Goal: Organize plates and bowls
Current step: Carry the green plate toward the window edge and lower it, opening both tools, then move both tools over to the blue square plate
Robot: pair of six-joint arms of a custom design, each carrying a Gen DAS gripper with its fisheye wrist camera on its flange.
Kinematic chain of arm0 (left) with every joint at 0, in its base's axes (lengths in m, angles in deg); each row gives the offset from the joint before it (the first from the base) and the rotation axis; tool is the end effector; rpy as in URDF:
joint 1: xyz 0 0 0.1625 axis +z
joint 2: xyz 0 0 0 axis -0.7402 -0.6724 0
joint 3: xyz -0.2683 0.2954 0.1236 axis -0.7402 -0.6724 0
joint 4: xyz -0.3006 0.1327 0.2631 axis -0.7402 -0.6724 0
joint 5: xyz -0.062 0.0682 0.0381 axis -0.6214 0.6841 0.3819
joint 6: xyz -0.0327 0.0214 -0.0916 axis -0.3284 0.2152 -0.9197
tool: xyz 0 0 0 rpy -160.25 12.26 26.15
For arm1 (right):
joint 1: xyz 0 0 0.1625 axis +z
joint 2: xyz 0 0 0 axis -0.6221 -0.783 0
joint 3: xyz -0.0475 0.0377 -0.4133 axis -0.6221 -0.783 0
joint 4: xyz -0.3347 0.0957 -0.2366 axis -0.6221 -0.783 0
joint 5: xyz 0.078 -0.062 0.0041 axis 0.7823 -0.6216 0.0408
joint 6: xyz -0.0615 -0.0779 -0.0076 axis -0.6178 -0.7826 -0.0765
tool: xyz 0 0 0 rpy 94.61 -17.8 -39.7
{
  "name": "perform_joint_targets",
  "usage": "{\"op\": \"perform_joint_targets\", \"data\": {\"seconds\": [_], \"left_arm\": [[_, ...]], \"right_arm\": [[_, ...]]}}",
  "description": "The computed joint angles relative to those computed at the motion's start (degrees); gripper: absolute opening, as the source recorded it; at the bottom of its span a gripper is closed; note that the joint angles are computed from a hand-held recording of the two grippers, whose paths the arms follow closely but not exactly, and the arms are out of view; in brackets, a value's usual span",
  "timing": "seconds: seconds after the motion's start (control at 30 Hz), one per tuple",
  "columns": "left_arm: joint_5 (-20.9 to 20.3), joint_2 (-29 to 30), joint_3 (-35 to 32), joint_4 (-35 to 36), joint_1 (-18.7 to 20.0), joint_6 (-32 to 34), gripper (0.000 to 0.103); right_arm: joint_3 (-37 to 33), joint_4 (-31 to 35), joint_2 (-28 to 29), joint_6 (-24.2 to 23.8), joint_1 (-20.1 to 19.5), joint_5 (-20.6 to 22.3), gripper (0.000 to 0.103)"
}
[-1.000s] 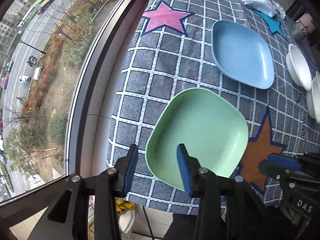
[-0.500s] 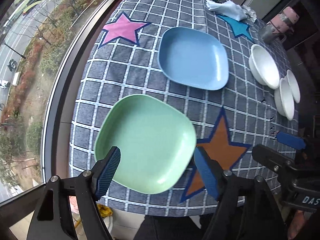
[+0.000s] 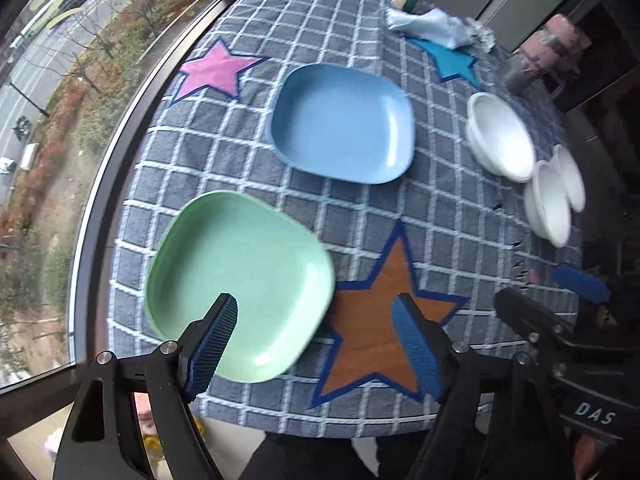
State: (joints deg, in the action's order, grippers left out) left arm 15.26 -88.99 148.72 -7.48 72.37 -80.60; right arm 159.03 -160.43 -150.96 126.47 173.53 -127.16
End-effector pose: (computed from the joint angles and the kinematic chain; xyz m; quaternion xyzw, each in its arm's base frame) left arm -0.2045 -0.2795 0.3066 0.0810 0.9481 -0.0431 0.3046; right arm 0.3940 -0.2809 0.1515 0.0170 -0.9295 0.0398 0.3664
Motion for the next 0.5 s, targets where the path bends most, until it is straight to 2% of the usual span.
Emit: {"op": "perform_joint_targets", "data": {"seconds": [0.13,0.23,0.5], "left_arm": [[-3.0,1.3,-0.2,-3.7,0.7,0.0,0.082],[-2.4,4.2,-1.6,-2.6,-1.3,-1.2,0.082],[-0.2,11.1,-5.6,-0.2,-4.7,-4.2,0.082]], "right_arm": [[-0.2,1.4,-1.5,-0.8,1.6,-3.8,0.087],[-0.2,2.8,-3.0,-1.6,1.9,-5.4,0.087],[0.4,7.4,-7.3,-3.0,-0.6,-3.9,0.087]]}}
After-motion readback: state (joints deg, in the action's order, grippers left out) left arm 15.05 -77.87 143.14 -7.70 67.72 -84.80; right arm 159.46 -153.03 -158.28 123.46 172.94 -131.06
